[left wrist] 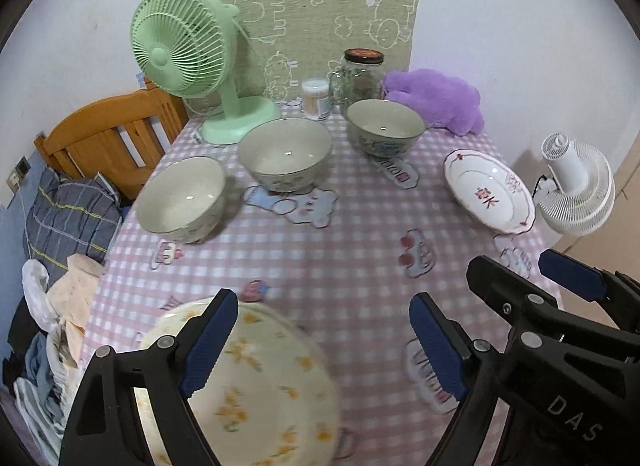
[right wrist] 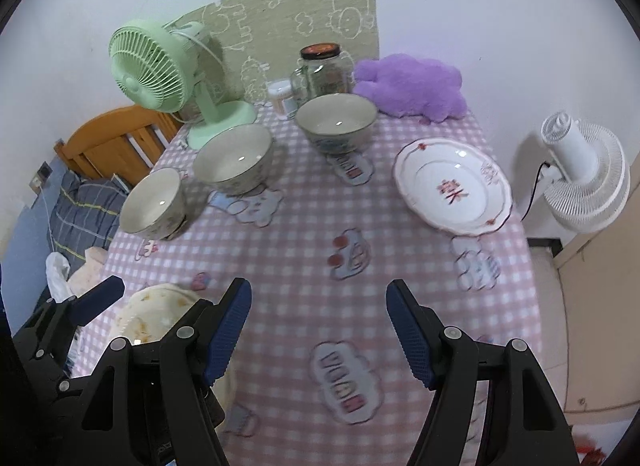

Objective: Organize plates and bowls
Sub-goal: 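Reach both grippers to the red-rimmed white plate and grasp its rim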

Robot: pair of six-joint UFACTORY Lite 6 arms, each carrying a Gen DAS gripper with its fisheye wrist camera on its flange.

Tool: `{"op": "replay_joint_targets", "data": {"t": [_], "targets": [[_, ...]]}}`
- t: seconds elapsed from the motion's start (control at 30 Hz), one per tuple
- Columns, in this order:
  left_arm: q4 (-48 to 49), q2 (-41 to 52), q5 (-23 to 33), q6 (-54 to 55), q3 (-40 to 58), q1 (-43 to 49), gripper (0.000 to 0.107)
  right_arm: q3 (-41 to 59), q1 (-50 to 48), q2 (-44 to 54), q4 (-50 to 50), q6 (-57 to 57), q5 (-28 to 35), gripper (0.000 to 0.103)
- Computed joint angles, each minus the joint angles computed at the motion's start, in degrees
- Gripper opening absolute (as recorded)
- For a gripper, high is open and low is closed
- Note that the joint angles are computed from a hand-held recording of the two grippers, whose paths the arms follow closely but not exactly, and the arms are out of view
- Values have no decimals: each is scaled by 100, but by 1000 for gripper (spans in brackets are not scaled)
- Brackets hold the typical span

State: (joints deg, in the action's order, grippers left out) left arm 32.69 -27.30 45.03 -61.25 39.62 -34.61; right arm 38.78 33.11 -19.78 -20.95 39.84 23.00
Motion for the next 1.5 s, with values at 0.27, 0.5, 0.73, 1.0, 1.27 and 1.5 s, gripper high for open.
{"op": "replay_joint_targets", "data": {"t": [0.27,0.5,0.73,1.0,1.27,1.5], "targets": [[801,1583,205,-1540,1139,-835,84,-127,-1813,-127,2890,-4050,-471,73],[896,2917,140,-1826,2373,-864,79,473,-3024,575,5169,-7080,-328,73],[704,4426,-25,-1244,3936,-623,71,1495,-3676,1872,6257,-8355,-196,73],[513,6201,-82,-530,5841,-350,71,2913,-3987,3496,6427,-8601,-337,73],[-94,8160,98,330,8104,-119,71,4352,-4224,5128,6122,-8239,-387,73],[-491,9642,566,1069,10042,-99,71,5142,-4354,6029,5320,-7468,-462,73]]}}
